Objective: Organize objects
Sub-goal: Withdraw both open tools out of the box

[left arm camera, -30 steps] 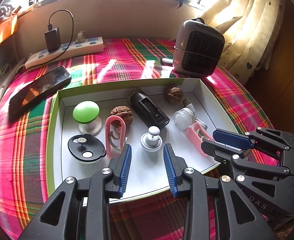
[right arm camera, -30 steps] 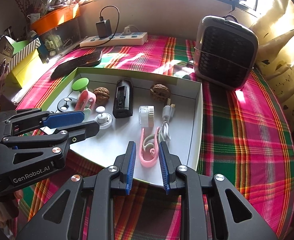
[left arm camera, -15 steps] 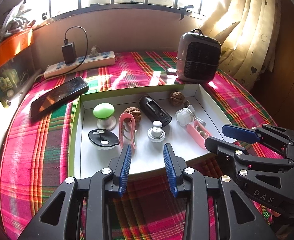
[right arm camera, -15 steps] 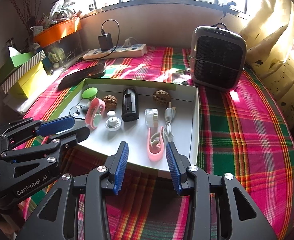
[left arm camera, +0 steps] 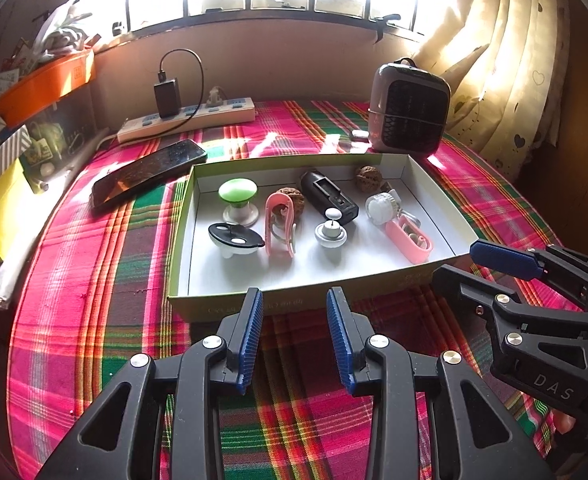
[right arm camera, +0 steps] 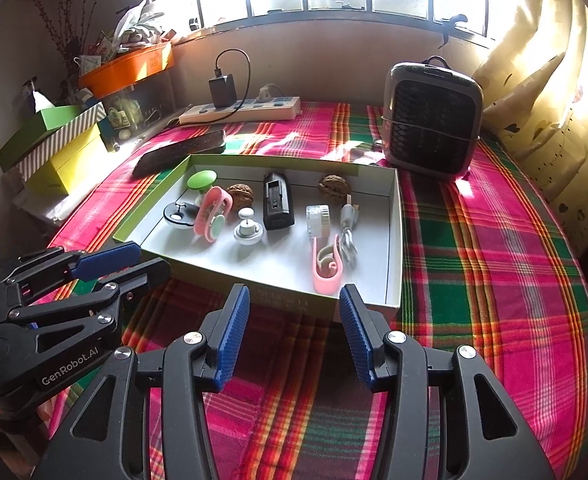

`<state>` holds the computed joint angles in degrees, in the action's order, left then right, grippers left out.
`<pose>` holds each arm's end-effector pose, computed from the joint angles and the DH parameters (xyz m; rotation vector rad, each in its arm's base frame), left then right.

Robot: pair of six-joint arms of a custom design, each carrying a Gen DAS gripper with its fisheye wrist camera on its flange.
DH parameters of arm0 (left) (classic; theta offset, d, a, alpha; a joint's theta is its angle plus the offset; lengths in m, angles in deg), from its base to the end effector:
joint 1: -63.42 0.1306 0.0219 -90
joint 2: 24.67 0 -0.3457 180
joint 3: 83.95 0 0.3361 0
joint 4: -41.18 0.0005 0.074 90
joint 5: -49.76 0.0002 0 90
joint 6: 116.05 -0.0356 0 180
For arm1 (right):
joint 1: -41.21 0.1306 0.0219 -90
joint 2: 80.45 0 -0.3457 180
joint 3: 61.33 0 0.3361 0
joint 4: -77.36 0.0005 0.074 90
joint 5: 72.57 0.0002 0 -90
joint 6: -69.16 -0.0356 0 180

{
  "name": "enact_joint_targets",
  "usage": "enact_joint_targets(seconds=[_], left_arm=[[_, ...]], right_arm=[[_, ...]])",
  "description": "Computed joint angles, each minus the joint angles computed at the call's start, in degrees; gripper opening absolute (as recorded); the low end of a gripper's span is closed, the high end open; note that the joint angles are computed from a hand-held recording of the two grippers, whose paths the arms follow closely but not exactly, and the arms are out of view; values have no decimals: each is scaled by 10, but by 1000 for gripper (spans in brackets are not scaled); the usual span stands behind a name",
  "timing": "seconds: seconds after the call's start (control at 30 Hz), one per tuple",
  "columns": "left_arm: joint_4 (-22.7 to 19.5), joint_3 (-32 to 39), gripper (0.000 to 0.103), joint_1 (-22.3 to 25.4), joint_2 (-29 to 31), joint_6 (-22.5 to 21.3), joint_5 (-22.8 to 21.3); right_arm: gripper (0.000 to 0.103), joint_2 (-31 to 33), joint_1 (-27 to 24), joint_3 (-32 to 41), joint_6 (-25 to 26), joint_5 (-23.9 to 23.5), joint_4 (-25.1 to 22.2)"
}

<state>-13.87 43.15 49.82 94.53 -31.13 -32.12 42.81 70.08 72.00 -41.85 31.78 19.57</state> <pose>0.5796 -0.1459 0.3983 0.4546 2.3529 -0.2394 0.5433 0.2889 0.3980 -0.0473 2.3726 0.1159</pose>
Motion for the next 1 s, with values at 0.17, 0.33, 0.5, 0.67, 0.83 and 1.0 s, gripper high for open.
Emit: enact_joint_targets(seconds=[0.17, 0.33, 0.5, 0.67, 0.83, 1.0], left_arm=[[10, -33, 32, 1, -15, 1, -10], [5, -53, 32, 1, -21, 6, -16], [10, -68, 32, 2, -27, 10, -27], [17, -79, 32, 3, -32, 20, -35], [8, -75, 32, 2, -27, 21, -43], [15, -84, 32, -3, -31, 21, -57]], right_arm=[[49, -1, 5, -13, -8, -4, -2], [49, -7, 8, -34, -15, -8, 1], [50, -14, 11, -50, -24, -5, 5], [54, -16, 12, -58, -28, 3, 0], [54, -12, 13, -54, -34, 18, -14], [58, -13, 13, -59, -38, 23, -20]])
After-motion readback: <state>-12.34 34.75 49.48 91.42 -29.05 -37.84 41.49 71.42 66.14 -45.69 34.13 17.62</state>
